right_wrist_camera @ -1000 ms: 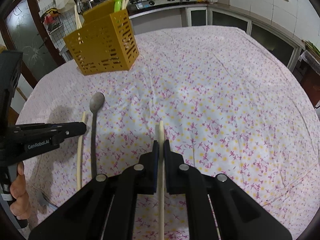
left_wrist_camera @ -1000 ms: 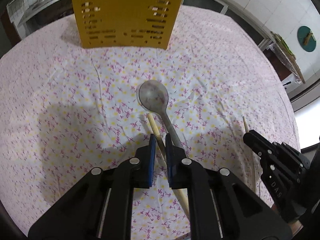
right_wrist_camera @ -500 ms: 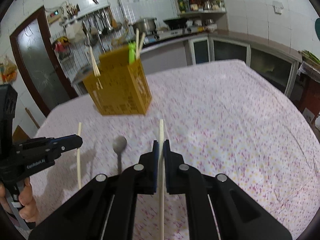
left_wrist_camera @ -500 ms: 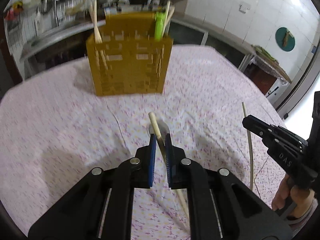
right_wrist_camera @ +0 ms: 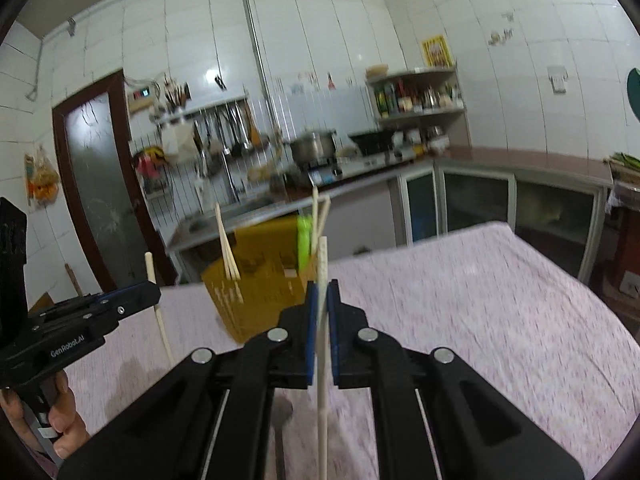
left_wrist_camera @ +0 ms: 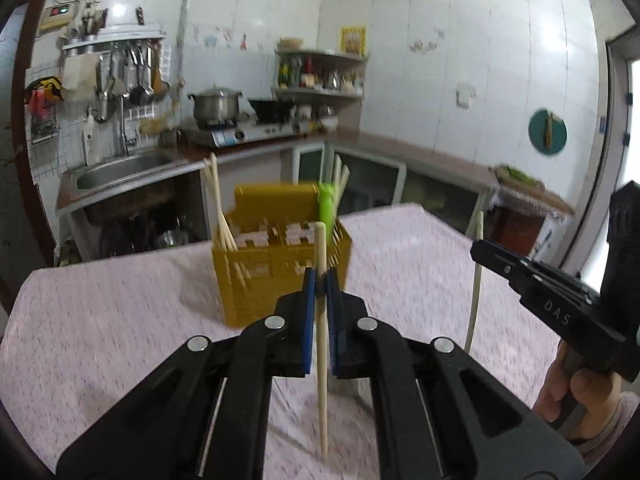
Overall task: Organize utensils
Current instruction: 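Lift both held chopsticks and carry them over the yellow holder, then lower both chopsticks into the yellow holder and open both tools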
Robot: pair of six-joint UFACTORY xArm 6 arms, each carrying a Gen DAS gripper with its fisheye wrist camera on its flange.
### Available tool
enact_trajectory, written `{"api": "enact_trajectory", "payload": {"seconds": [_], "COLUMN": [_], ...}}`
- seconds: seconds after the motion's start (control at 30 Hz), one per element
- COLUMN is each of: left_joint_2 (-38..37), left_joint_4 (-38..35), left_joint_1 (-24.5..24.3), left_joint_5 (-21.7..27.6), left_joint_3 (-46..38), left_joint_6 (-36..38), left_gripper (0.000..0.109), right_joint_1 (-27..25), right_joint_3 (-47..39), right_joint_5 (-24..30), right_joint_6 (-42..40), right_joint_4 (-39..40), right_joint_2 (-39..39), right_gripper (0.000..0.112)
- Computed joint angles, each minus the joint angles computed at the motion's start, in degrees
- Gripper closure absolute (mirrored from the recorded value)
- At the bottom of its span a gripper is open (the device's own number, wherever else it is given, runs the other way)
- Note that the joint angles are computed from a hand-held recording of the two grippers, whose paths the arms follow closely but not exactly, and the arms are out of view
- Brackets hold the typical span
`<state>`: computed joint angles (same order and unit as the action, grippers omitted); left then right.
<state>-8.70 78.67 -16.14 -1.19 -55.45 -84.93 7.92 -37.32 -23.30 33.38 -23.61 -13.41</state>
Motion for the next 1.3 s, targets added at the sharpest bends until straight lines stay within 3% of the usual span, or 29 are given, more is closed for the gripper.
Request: {"api": "enact_trajectory", "payload": {"seconds": [0.1,0.17,0.33,0.43,0.57,0.67,0.8,0.87,0.93,0.97,1.03,1.2,1.3], "left_joint_2": [1.5,2.2,4.2,5.5,7.6,10.9,15.5,18.4,20.1,20.9,22.0,23.8,24.3], "left_joint_4": [5.2,5.3,-7.5,-15.0,-16.1,-25.5,-25.8,-29.4,-26.7,-21.7,-14.3,-5.0,5.7], "left_joint_1": [1.5,2.2,3.4,3.8,3.9,3.9,5.1,5.0,5.2,5.5,6.0,7.1,7.8], "left_joint_5": [-1.1,-1.3,-1.5,-1.0,1.9,3.1,1.7,1.0,0.6,0.4,-0.4,-2.0,-2.7], "left_joint_3": [-3.4,-5.2,-8.0,-10.6,-16.9,-22.0,-28.2,-30.1,-30.9,-31.6,-32.3,-32.3,-32.8], "left_joint_6": [-5.5,-5.1,7.8,15.2,18.6,28.6,29.3,32.8,30.6,26.3,19.6,9.8,-0.8], "left_gripper": [0.104,0.104,0.104,0.104,0.104,0.104,0.104,0.104,0.104,0.104,0.104,0.104,0.104], "right_joint_1": [0.5,1.6,1.6,2.9,4.4,5.8,7.8,8.2,9.7,9.9,9.1,8.3,7.0], "right_joint_3": [-2.2,-4.2,-12.3,-18.7,-28.2,-33.7,-41.7,-44.2,-45.4,-45.6,-45.5,-44.6,-43.9], "right_joint_5": [-2.3,-3.6,-3.8,-3.6,-1.8,-1.0,0.4,0.7,-0.5,-0.9,-1.0,-2.9,-4.4], "right_joint_6": [-2.1,-6.2,-4.8,-8.3,-11.0,-14.4,-19.8,-21.0,-27.9,-28.9,-25.1,-21.3,-16.4], "right_joint_4": [2.6,6.9,5.5,9.0,11.1,13.9,18.4,19.0,24.7,25.6,21.9,18.2,13.0], "right_joint_2": [1.9,3.4,8.2,12.2,17.3,20.5,25.7,28.0,30.2,31.1,32.2,34.6,35.8], "right_gripper": [0.107,0.107,0.107,0.107,0.107,0.107,0.107,0.107,0.107,0.107,0.107,0.107,0.107]}}
